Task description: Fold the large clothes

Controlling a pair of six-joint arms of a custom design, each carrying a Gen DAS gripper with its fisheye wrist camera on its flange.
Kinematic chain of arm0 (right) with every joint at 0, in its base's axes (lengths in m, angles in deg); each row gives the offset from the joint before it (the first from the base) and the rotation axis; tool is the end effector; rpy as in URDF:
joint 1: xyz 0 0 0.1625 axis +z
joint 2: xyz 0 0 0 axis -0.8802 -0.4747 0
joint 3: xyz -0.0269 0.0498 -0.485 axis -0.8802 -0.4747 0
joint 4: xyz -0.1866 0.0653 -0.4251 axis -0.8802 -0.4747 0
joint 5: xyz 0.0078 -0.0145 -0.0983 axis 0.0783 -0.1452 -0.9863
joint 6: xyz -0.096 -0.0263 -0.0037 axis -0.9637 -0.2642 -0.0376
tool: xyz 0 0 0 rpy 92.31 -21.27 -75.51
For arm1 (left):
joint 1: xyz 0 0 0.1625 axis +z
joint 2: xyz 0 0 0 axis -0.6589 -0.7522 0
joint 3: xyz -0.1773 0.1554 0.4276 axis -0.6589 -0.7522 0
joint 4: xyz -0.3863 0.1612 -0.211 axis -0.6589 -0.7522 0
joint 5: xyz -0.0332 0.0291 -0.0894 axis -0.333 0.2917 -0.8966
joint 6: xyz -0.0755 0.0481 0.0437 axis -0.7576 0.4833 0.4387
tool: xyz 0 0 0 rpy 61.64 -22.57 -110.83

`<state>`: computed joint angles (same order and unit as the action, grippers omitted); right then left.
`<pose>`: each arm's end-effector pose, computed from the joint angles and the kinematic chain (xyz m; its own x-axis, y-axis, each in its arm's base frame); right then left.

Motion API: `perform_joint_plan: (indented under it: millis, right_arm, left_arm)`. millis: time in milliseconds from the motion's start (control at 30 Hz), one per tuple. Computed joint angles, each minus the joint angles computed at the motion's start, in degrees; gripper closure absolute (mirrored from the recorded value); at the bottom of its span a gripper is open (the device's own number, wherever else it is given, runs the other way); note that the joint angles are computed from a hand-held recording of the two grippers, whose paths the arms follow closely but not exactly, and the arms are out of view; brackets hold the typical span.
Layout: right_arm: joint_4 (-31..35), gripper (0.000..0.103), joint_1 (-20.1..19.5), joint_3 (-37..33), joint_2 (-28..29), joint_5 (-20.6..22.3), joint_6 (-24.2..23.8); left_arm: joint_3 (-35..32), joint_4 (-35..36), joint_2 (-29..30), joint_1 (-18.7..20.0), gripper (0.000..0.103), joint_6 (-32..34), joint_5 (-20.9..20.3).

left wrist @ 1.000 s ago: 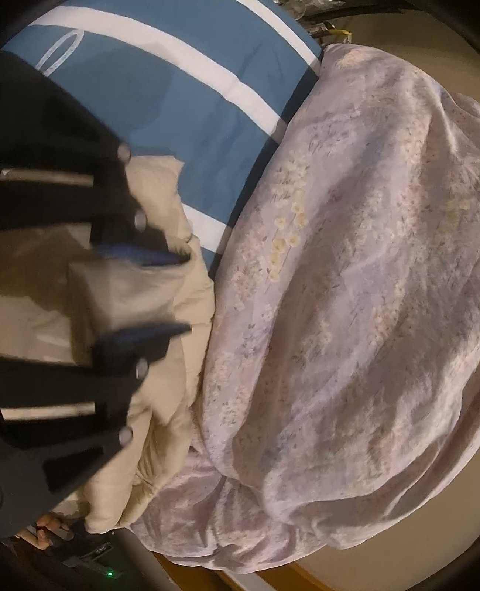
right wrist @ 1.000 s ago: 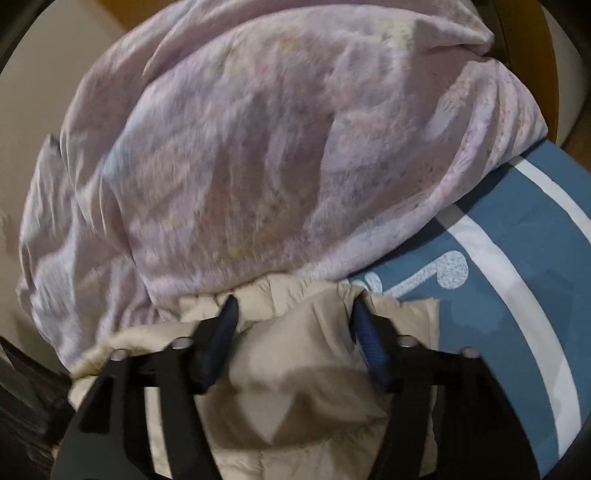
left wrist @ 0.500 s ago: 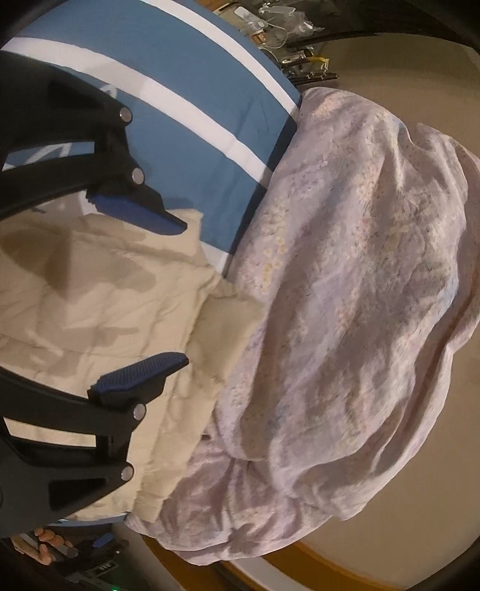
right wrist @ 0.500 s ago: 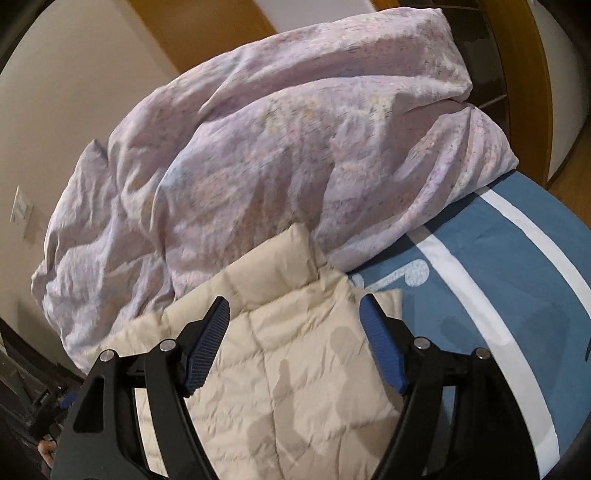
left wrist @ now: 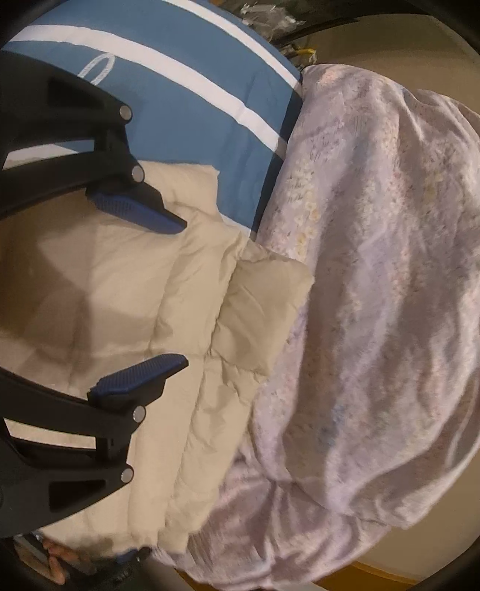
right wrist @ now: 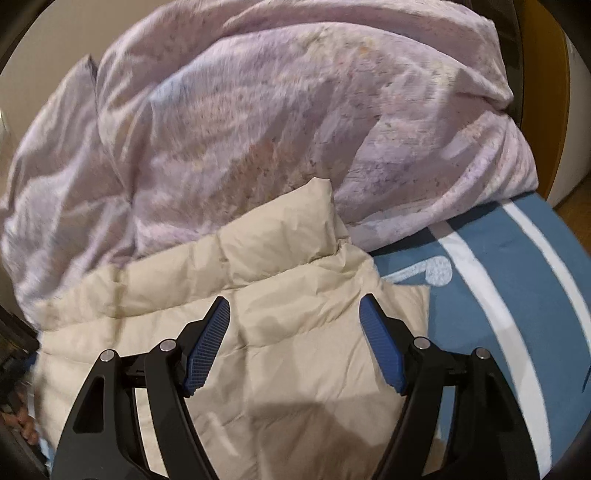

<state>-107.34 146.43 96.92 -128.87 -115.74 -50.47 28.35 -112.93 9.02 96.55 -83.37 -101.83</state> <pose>0.0355 -0.8365 0.2166 -0.7950 -0.2974 0.5287 -0.5414 0.7409 -0.3975 -0.1498 -0.6157 0.1270 -0.6774 -0.6346 -0.3721 0.0118 0.4963 -0.8681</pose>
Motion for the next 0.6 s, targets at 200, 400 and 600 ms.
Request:
perform_joint_plan:
  millis: [200, 400, 600]
  right_arm:
    - [-4.4, 0.029, -0.2, -1.0, 2.9, -3.9, -3.5]
    - [-7.8, 0.029, 0.0, -1.3, 5.0, -7.1, -6.1]
    - [-8.6, 0.026, 0.3, -2.0, 6.4, -9.6, -7.5]
  left_arm:
    - [-1.5, 4.0, 1.9, 1.9, 0.032, -2.0, 2.8]
    - [-2.3, 3.8, 3.8, 3.2, 0.023, -1.9, 4.8]
    - [-3.6, 8.1, 4.6, 3.9, 0.017, -4.5, 5.6]
